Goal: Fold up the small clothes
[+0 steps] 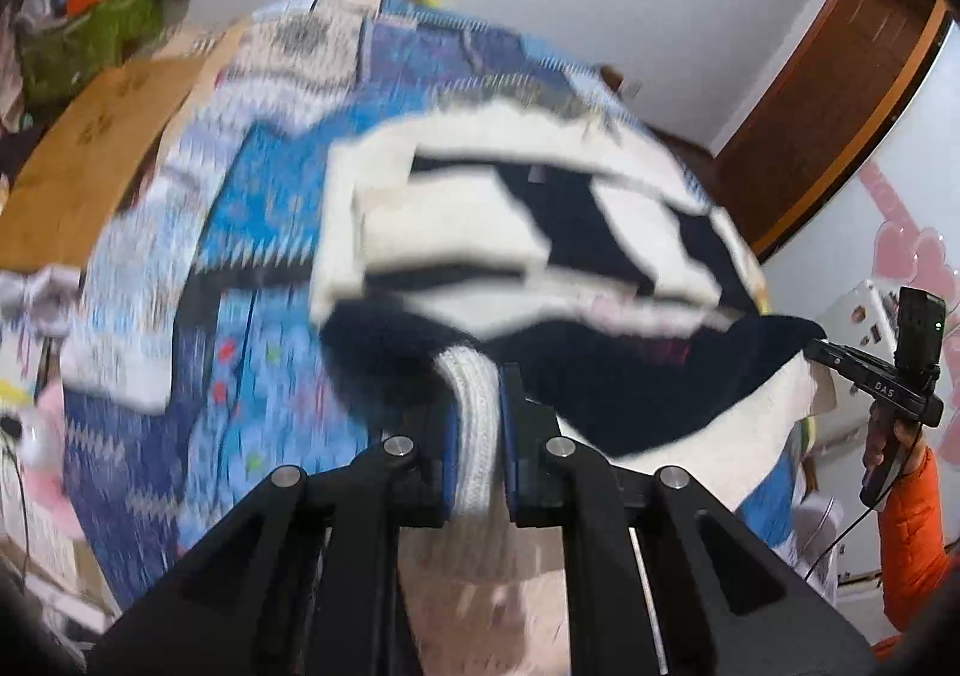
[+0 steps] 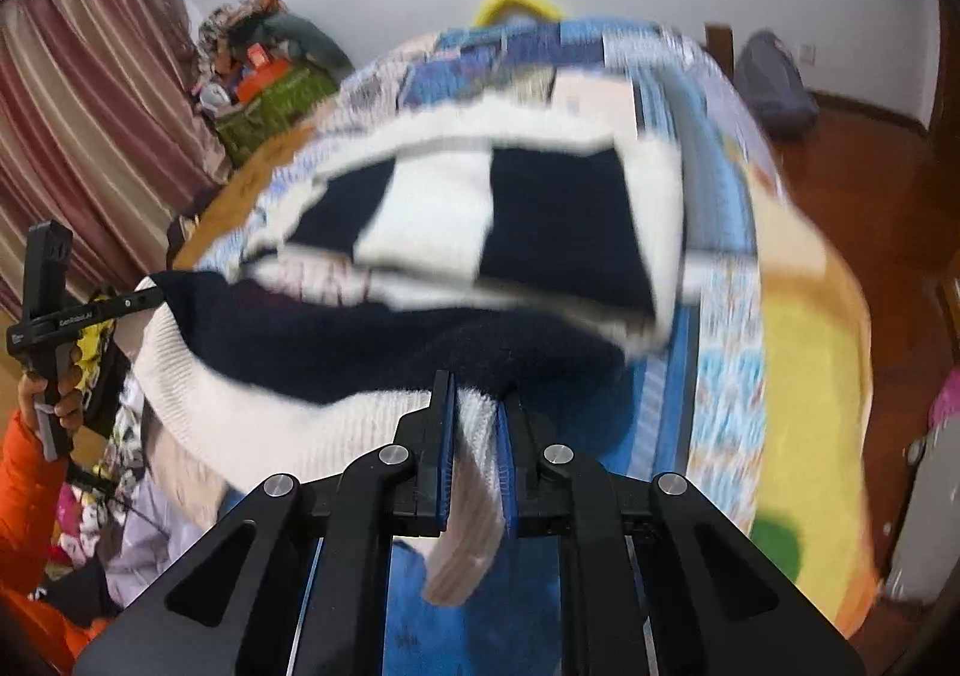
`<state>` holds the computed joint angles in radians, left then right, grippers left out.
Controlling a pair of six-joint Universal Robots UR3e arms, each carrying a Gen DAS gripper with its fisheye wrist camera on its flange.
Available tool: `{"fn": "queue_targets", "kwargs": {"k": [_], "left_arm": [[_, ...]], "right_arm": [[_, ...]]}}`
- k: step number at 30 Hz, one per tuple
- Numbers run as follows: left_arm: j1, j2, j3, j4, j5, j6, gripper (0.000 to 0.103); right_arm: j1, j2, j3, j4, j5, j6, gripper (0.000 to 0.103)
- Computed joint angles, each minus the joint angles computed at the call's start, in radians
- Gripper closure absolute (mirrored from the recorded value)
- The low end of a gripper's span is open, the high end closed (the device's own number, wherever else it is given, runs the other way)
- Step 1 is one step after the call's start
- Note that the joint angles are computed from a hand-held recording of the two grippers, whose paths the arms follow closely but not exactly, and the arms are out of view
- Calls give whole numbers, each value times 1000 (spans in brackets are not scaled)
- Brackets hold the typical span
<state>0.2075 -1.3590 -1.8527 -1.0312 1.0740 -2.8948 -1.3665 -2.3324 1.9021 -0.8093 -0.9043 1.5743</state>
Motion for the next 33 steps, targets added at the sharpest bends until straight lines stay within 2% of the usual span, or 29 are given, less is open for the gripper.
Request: {"fn": "queue_targets", "kwargs": {"k": [4, 8, 12, 17, 19, 21, 23, 24, 26, 30, 33], "left_arm": [[-62, -208, 202, 83, 25, -103, 92], [-87, -410, 368, 110, 67, -174, 92], [-104, -594, 499, 105, 153, -210, 91], [-76, -738, 624, 43, 117, -251, 87], [-69, -748, 653, 34, 105, -262, 85], [-78, -761, 698, 28, 140, -269, 76], [-93, -768, 743, 40, 218, -284, 69], [-94, -764, 754, 45, 241, -283, 69], [-78, -740, 757, 53, 249, -268, 66], [-55, -641, 636, 130, 289, -206, 50], [-47, -572, 523, 163, 327, -130, 50]], "right_arm": [[242, 134, 15, -413, 99, 333, 92], [446, 356, 52, -908, 63, 676, 92], [550, 576, -16, -1091, -2, 834, 89], [589, 687, -91, -1167, -27, 904, 87], [584, 679, -93, -1216, -32, 931, 78], [557, 673, -111, -1202, -7, 933, 72], [544, 671, -132, -1213, -13, 953, 71], [543, 669, -142, -1216, -21, 949, 71], [527, 638, -140, -1209, -25, 913, 69], [501, 573, -118, -1172, -17, 803, 50], [487, 508, -67, -1152, -24, 706, 42]]}}
